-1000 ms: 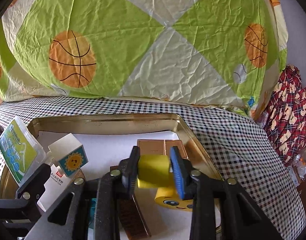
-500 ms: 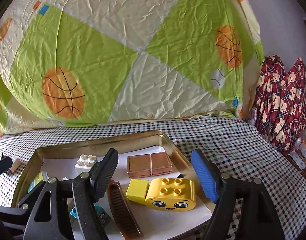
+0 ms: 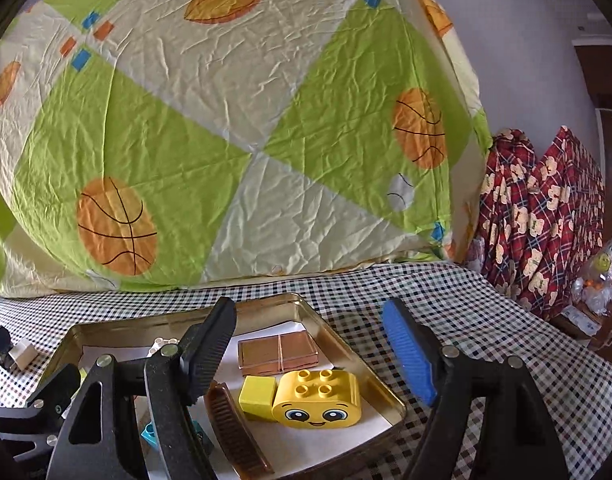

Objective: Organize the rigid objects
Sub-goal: 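Withdraw both open tools from the tin toward the clip and charger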

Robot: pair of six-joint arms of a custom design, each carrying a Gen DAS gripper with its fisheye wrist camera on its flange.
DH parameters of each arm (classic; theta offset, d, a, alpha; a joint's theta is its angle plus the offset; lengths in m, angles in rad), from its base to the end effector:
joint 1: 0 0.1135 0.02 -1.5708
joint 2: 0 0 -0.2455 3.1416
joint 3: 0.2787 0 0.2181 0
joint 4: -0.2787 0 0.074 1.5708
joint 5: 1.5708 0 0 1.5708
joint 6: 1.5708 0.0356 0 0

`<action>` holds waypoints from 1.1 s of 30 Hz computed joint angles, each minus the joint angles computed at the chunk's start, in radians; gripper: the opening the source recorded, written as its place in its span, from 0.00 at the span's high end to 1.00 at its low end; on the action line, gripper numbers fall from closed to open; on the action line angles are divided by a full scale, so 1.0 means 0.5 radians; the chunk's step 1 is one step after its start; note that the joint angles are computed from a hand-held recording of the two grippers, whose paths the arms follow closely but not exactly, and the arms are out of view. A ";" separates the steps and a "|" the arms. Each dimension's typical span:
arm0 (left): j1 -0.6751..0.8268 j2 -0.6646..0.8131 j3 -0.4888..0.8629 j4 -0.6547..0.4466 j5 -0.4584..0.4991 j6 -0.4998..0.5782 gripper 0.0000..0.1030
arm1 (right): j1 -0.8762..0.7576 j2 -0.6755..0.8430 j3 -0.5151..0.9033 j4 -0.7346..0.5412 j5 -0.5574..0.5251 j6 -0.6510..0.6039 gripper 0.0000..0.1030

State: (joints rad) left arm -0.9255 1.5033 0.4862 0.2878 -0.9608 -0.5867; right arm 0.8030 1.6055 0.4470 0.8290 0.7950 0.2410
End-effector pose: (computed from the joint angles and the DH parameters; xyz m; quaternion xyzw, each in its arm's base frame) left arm 0.1647 -0.1703 0.1487 -0.0496 0.8297 0.0584 0.5529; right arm 0.1996 0.1702 0.1588 0.0083 0.7831 -0.0056 0.6218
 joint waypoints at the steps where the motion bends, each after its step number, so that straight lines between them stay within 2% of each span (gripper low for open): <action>1: -0.005 0.003 0.005 -0.008 -0.019 -0.007 0.01 | 0.014 -0.002 -0.007 0.010 0.019 -0.003 0.25; 7: -0.045 0.008 0.029 -0.115 -0.140 -0.120 0.01 | 0.122 -0.038 -0.109 0.163 0.157 -0.024 0.25; 11: -0.053 -0.059 -0.059 -0.032 -0.160 -0.142 0.01 | 0.193 -0.046 -0.167 0.273 0.301 -0.019 0.25; 16: -0.124 -0.116 -0.151 0.047 -0.289 -0.184 0.01 | 0.238 -0.064 -0.202 0.306 0.375 0.034 0.25; 19: -0.134 -0.145 -0.174 0.039 -0.293 -0.185 0.01 | 0.282 -0.070 -0.221 0.329 0.430 0.054 0.25; 21: -0.133 -0.162 -0.177 0.000 -0.289 -0.196 0.01 | 0.342 -0.034 -0.242 0.461 0.510 -0.029 0.25; 24: -0.174 -0.189 -0.205 -0.019 -0.342 -0.201 0.01 | 0.456 0.075 -0.285 0.822 0.646 -0.265 0.25; 27: -0.208 -0.224 -0.240 -0.030 -0.376 -0.162 0.01 | 0.510 0.154 -0.288 1.035 0.661 -0.436 0.25; 33: -0.171 -0.395 -0.375 -0.071 -0.382 -0.102 0.01 | 0.579 0.191 -0.211 0.935 0.671 -0.378 0.25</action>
State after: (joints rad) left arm -1.0109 1.3057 0.2989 0.2523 -1.1520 -0.6375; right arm 1.0924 1.7007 0.3412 1.2966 1.1304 0.0519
